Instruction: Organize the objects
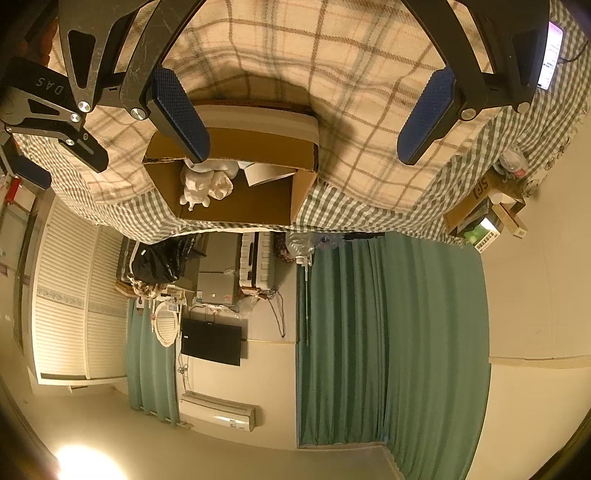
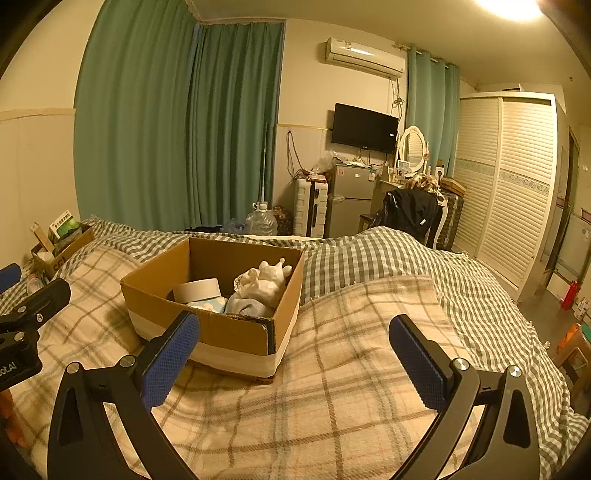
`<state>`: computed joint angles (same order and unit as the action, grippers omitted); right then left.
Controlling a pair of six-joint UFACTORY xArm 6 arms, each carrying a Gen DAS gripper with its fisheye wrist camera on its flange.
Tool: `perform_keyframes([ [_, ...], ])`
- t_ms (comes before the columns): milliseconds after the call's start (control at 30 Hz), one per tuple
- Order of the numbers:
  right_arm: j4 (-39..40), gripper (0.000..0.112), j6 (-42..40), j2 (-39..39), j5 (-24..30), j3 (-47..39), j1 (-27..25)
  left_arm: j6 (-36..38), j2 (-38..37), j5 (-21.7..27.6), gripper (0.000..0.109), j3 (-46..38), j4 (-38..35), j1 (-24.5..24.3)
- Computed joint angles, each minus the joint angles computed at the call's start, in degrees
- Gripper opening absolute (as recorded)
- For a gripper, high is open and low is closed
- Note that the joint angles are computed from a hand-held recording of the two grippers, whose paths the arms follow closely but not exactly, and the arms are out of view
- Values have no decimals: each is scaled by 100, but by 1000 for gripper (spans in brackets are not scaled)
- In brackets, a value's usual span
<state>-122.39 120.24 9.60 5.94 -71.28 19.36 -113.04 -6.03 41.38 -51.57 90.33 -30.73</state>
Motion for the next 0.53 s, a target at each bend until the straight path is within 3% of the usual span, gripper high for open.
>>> perform_keyframes([
  [533, 158, 103, -146, 69, 72, 9, 25, 63, 52, 114, 103, -26, -143, -34],
])
